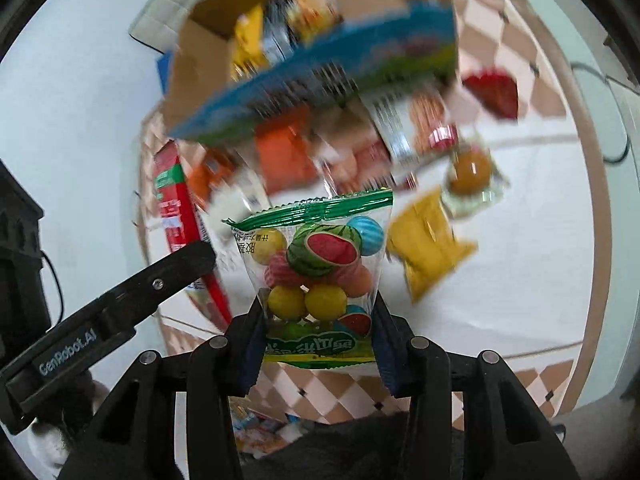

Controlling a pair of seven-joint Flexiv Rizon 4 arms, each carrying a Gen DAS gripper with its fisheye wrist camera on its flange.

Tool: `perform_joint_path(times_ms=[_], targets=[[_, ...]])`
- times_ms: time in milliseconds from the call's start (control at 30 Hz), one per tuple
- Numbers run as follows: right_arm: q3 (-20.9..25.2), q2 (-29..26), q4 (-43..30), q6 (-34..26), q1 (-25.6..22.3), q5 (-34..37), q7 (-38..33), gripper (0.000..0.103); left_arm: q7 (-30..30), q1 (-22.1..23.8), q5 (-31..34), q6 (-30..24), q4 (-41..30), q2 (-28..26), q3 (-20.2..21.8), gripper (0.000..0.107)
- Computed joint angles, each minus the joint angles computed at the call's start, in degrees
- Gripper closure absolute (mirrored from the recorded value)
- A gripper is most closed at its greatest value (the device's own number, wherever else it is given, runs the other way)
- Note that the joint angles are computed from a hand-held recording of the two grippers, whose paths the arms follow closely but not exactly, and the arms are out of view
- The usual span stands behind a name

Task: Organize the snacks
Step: 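Carry the red packet and candy bag into the box and release both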

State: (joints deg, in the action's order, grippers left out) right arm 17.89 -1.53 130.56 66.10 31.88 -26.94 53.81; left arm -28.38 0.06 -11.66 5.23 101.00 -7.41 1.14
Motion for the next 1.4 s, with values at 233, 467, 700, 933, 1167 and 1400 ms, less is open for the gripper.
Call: perform_joint_path(times_ms=[233,467,700,933,1167,1400], targets=[[-0.8,5.93,-0.35,-6.17,-4.08,2.24,-8.34,0.054,-5.24,-2.43,-3.73,-0.93,-6.28,-3.59,-2.83,0.064],[-3.68,8.56,-2.09,-13.98,-9.93,7.25,-24.21,0.054,-12.99,-6.96,-2.5,2.9,-16.73,-12.44,-5.64,0.064],[-7.72,5.53,-3.59,-15.5,-16.14,12.85,-38.98,0.054,-20.02,-12.9,5.32,7.09,-28.59,-23.6,-5.92,0.064],[-10.74,-1.09,-5.62,-14.07,-20.64,19.01,-50.96,0.054,-25.33,-17.09,11.67,6.03,-41.44,-34.95,-3.91,0.064],[-11.74,-6.23,-8.75,-14.96,-22.67,22.6,-57.59,0.054,-26.72,-18.77,13.15,2.65,-50.25,-41.57,-3.05,0.063],[-12.11,-10.5,-11.04,-14.57,-24.49,27.3,-62.46,0.042,-28.59,-20.21,13.81,-4.44,-59.74,-47.38,-1.95,0.054]])
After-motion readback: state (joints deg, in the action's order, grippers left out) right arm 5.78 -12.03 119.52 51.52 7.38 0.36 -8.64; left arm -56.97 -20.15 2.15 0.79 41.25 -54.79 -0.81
